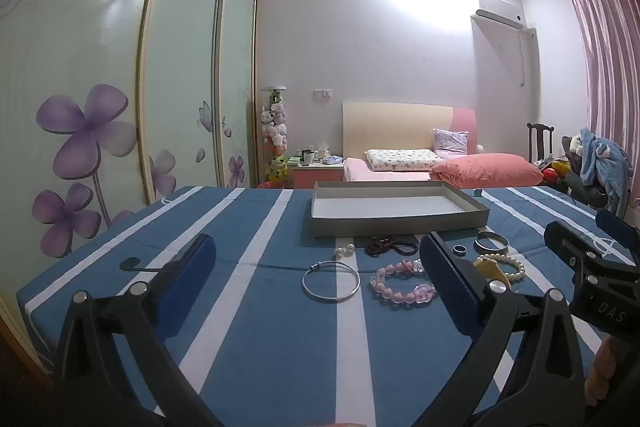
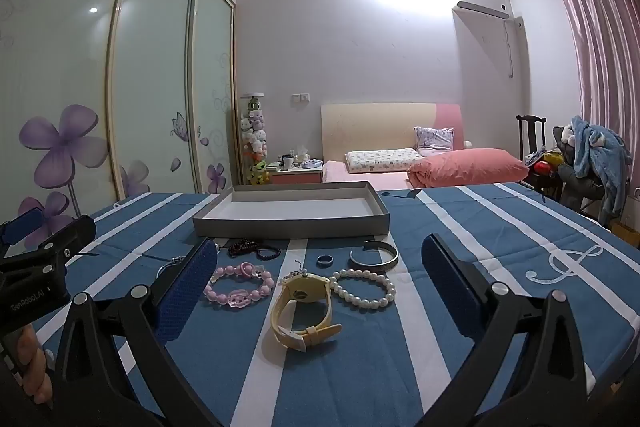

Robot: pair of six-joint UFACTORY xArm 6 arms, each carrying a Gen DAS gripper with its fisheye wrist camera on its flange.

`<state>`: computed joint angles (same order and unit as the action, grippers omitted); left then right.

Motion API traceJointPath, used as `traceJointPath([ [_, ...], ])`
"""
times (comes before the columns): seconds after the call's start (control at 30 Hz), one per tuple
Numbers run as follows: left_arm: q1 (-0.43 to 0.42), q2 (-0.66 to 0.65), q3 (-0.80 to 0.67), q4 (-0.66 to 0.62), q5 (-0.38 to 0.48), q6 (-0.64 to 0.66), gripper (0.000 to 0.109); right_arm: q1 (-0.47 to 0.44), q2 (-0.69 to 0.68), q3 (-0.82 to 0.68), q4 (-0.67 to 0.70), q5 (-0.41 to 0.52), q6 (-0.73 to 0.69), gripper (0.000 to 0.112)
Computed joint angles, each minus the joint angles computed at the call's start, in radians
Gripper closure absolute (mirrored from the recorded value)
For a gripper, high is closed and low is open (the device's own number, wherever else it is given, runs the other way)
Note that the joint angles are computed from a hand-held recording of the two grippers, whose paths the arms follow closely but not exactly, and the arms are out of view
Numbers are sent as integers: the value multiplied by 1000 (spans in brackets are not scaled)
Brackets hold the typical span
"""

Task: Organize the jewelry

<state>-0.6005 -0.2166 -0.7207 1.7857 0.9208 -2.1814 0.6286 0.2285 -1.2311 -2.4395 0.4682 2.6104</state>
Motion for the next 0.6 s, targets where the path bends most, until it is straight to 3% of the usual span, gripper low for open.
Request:
traceJointPath([
  [0.6,2,2,-2,-1,-2,-1,9,1,-1,-1,1,0,3,11],
])
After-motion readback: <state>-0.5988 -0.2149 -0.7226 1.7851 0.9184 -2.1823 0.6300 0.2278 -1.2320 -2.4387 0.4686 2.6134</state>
